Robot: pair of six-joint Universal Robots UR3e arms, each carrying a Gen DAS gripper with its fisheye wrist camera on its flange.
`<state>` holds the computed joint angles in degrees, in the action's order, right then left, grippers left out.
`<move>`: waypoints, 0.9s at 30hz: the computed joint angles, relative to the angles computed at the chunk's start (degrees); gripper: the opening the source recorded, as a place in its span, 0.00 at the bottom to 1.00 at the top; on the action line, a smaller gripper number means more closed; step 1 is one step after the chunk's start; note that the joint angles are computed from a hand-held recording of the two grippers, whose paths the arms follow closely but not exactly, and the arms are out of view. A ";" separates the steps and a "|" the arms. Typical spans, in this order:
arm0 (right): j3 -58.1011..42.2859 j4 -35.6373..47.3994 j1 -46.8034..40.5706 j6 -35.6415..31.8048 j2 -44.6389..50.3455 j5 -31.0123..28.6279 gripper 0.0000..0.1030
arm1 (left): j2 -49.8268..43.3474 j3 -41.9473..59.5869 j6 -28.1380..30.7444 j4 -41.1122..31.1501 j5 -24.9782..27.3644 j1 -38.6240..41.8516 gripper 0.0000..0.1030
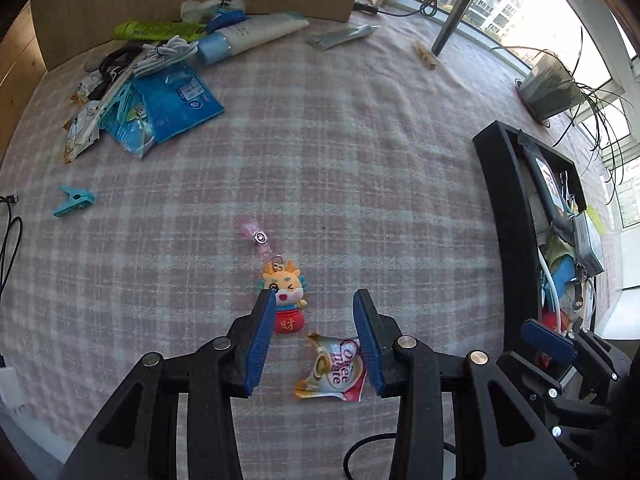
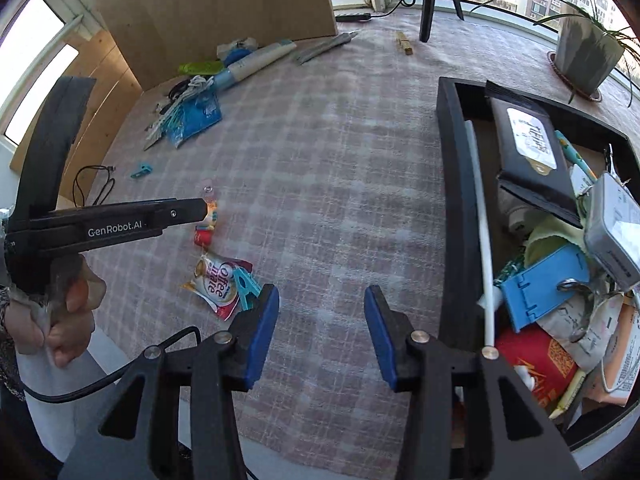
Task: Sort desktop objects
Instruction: 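Move both open tools back over the dragon keychain and blue clothespin, then grasp the dragon keychain with the left tool while the right grasps the blue clothespin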
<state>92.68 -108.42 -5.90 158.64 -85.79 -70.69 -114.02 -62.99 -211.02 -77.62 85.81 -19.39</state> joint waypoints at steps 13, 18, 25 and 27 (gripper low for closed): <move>-3.81 3.68 4.62 2.07 -1.58 -3.44 0.47 | 11.51 -8.20 9.01 -2.31 0.06 6.02 0.36; -0.03 -1.95 7.32 5.95 1.38 -3.69 0.47 | 7.82 -9.67 8.90 0.25 -2.62 6.21 0.36; 3.23 -11.72 12.35 10.19 6.34 -7.05 0.47 | -0.99 -3.97 6.85 1.21 -1.90 3.40 0.38; 2.67 -12.14 13.07 10.19 7.59 -7.35 0.47 | -2.50 -3.14 6.90 1.52 -1.51 2.89 0.38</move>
<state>95.35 -120.56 7.17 168.82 -78.20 -78.05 -116.52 -66.13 -204.13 -76.10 84.31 -16.50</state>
